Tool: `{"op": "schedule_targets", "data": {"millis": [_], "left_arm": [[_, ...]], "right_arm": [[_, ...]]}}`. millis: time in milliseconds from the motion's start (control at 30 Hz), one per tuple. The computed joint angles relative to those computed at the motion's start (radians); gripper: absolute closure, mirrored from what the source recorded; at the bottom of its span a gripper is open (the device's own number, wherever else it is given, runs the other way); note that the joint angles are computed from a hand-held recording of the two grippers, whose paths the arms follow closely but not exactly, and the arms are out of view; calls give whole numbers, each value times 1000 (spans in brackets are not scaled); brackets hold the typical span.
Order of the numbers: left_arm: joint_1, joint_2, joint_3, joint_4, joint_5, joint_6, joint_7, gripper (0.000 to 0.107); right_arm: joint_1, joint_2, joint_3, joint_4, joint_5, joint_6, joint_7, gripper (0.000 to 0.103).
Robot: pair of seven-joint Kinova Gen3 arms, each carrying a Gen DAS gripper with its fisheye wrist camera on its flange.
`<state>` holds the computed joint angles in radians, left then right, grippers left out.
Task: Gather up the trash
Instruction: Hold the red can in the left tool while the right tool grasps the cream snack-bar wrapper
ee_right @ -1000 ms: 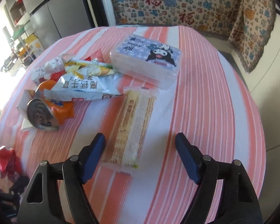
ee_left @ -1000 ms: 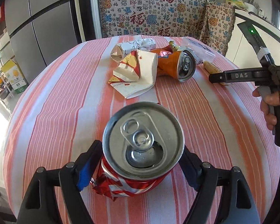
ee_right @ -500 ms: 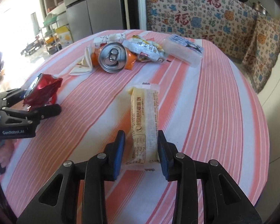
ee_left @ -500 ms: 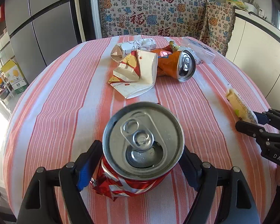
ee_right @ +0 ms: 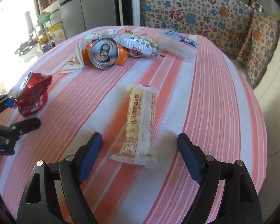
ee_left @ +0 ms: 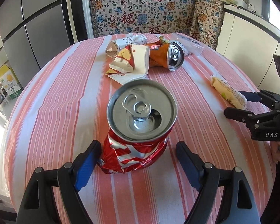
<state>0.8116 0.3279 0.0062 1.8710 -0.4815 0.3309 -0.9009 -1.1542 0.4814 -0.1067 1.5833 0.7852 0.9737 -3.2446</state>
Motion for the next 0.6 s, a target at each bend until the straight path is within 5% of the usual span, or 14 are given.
{"op": "schedule_targets", "data": {"millis": [600], "left_arm": [[-21,-3,4,7,42,-18,-45,23]], "right_arm": [[2,-1,-1,4,-6,8,-9,12]]}}
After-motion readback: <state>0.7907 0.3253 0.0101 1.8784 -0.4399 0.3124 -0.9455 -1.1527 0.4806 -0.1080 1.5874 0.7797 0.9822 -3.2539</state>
